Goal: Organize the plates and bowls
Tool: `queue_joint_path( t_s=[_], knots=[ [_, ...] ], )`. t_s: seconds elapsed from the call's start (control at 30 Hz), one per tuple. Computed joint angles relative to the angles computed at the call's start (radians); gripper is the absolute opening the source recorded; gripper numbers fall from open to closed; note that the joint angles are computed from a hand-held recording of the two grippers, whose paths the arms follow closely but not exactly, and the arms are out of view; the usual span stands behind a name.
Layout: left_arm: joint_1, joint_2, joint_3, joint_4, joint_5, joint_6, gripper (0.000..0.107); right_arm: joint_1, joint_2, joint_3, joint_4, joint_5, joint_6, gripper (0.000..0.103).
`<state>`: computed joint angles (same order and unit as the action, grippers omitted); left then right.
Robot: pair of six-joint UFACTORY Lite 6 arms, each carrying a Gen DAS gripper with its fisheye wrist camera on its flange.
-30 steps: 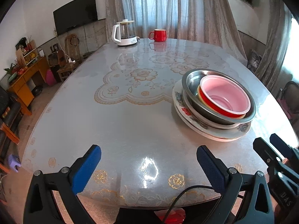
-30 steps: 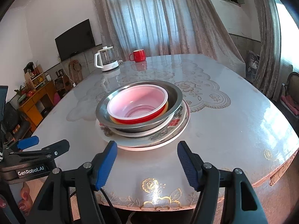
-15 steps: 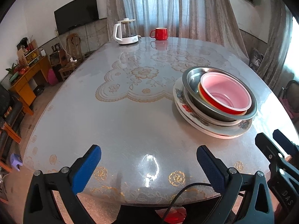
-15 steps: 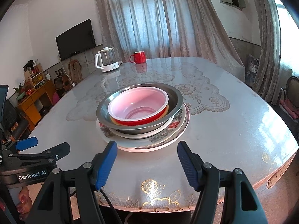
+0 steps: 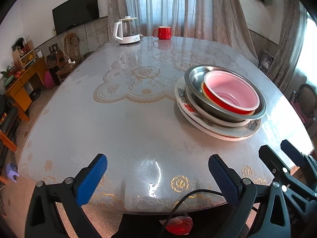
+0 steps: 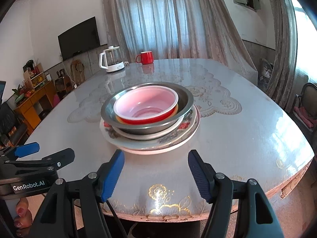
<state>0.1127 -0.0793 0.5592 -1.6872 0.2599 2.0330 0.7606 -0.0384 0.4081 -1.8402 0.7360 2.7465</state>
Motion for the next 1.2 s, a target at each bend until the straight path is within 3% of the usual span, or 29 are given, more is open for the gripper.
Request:
queue_joint_path(
  t_s=[1.2],
  knots=[
    [-0.019, 0.063, 0.023, -0.031, -0.009, 0.027, 0.103, 0.026, 0.011, -0.005, 0.03, 0.018, 0.013, 0.068]
  ],
)
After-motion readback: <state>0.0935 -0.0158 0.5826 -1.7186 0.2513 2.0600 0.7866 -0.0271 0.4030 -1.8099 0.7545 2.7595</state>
